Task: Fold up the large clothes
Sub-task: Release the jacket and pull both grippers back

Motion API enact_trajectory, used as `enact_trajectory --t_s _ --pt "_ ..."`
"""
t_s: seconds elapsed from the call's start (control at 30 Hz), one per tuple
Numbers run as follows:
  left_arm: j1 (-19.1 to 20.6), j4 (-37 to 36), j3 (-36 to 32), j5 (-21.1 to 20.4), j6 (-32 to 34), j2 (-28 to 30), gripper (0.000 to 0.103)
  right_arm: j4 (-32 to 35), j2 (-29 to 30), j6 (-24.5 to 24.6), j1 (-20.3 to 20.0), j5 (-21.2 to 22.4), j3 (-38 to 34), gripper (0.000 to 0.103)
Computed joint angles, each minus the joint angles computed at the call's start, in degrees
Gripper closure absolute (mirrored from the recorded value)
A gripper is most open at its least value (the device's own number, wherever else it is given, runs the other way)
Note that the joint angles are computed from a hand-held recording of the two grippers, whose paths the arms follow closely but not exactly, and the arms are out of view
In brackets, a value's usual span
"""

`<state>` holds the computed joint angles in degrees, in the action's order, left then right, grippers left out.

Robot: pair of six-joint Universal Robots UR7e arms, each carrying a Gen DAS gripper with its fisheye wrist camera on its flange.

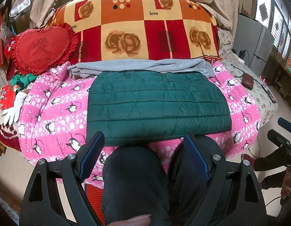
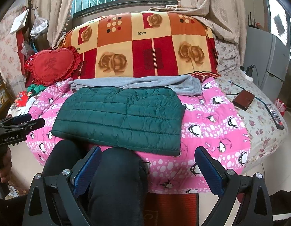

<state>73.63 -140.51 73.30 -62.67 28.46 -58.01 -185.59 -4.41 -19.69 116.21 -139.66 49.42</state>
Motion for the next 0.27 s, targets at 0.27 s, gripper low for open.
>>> enact_trajectory --t_s 0.27 --pt "0.46 -2.10 1.10 -1.52 1.32 -0.28 0.017 -0.30 0.57 -0.58 -0.03 0.09 -0.66 0.005"
